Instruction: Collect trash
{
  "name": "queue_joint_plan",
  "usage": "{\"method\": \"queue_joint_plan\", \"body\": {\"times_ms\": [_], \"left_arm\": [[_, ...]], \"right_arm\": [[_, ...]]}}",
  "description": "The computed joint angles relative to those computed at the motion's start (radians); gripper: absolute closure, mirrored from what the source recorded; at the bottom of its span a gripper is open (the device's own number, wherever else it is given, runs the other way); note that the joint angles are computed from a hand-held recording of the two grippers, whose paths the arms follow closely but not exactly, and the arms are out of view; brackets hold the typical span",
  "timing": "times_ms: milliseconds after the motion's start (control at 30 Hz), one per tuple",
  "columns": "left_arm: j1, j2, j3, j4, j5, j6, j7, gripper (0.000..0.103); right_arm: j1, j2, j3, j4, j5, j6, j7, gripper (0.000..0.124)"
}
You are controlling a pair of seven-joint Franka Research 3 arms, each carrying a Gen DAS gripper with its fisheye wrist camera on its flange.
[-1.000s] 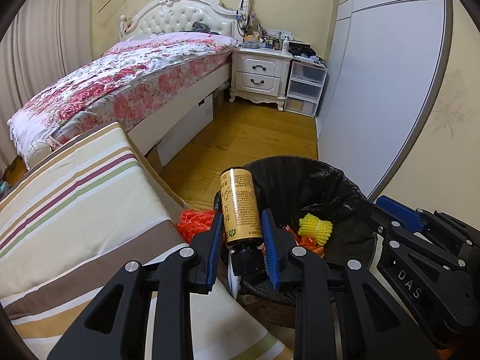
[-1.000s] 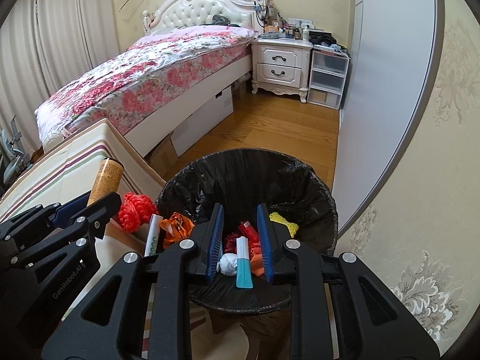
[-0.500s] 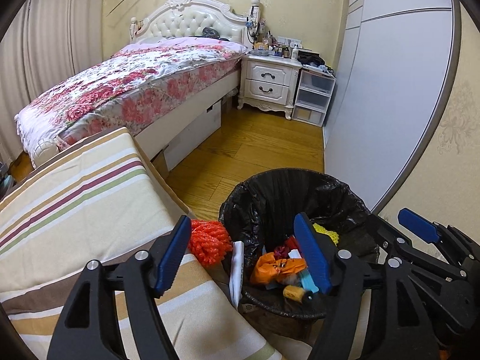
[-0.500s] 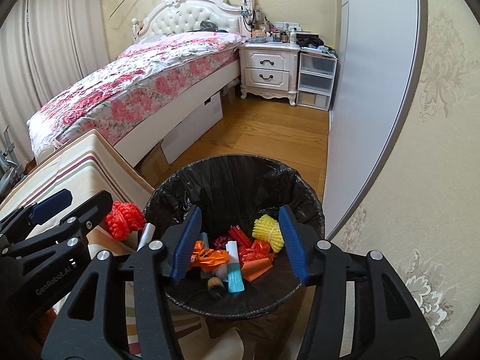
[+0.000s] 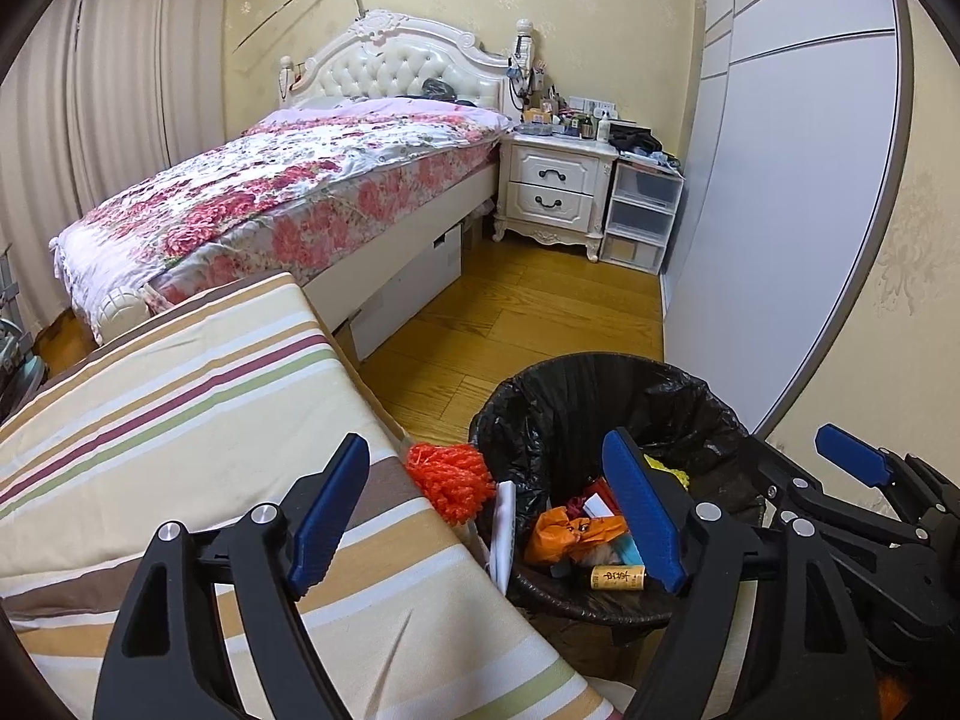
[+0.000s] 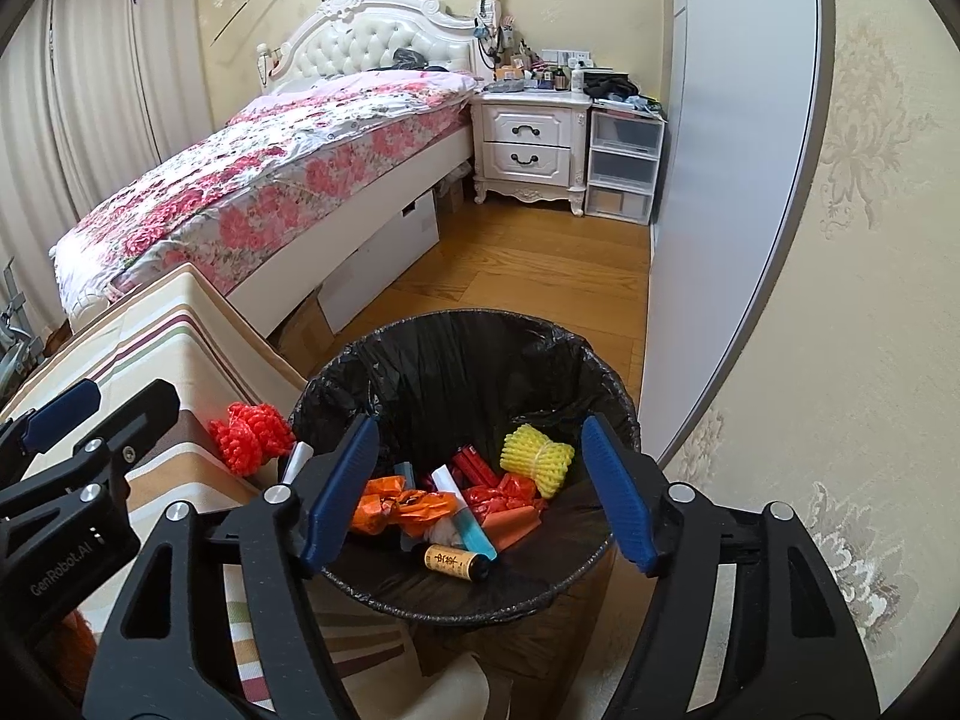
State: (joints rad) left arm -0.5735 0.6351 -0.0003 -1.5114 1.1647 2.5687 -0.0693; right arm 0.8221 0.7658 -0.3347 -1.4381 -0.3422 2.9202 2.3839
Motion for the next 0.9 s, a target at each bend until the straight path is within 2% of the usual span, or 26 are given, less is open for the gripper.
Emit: {"method": "queue_joint_plan", "body": {"times_ms": [133, 433, 900], "left_arm": [[-0.014, -0.033, 0.006, -0.044, 0.027, -0.030, -0.039, 0.023], [0.000, -0.094, -0.028, -0.134, 0.084, -0.053, -0.113, 0.022], [0.026, -0.201, -0.089, -0.275, 0.187, -0.090, -0.244, 0.022]], "right_arm": [[0.012, -0.011, -0.005, -0.019, -0.004, 0.007, 0.003, 0.050], [0.049, -0.036, -0.026, -0.057, -0.025, 0.027, 0.013, 0.045], [0.147, -0.090, -0.112, -0.150, -0.101, 0.063, 0.088, 0.039]]}}
